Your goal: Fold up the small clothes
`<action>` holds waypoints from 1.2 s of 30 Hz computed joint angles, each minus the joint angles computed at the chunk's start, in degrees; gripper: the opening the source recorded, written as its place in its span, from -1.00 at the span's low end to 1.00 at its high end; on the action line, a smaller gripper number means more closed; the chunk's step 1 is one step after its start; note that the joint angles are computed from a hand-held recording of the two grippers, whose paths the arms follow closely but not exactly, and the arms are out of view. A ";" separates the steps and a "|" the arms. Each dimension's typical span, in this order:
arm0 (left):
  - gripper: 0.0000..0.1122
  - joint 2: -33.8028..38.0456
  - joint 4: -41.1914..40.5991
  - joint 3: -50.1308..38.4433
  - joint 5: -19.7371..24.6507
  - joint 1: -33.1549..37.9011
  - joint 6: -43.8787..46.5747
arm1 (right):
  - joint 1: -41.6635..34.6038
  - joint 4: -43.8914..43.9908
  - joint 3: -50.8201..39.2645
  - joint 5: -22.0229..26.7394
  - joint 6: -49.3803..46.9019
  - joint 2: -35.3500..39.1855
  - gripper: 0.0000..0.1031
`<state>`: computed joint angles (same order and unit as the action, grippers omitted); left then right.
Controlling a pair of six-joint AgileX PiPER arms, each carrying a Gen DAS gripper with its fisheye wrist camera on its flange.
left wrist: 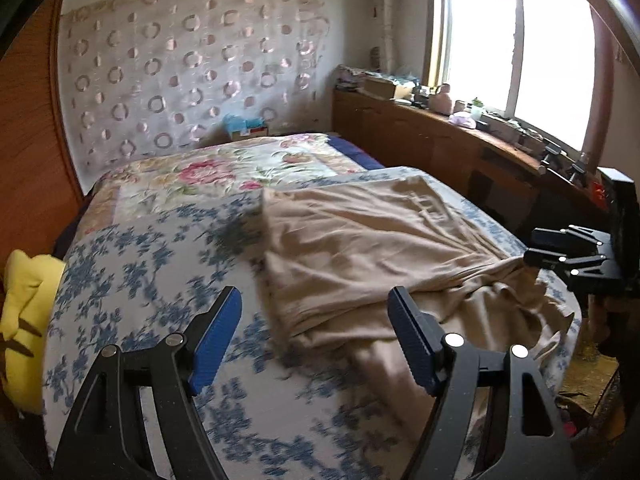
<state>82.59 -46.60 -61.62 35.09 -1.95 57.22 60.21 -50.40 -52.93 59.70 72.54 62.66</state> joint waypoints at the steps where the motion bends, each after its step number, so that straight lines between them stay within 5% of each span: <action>1: 0.36 0.10 -0.08 0.24 -0.03 0.57 0.21 | 0.02 -0.05 -0.15 -0.38 0.30 0.48 0.27; 19: 0.36 1.14 -4.87 2.44 1.53 9.41 6.67 | -5.07 5.03 -14.12 -8.40 -14.51 14.22 0.27; 36: 0.36 1.06 -7.48 2.05 3.58 16.11 10.00 | -12.18 31.00 -38.22 -14.95 -47.21 37.24 0.27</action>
<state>83.66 -54.07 -59.57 38.68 14.17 67.22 48.03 -19.40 -91.16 44.74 25.34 99.89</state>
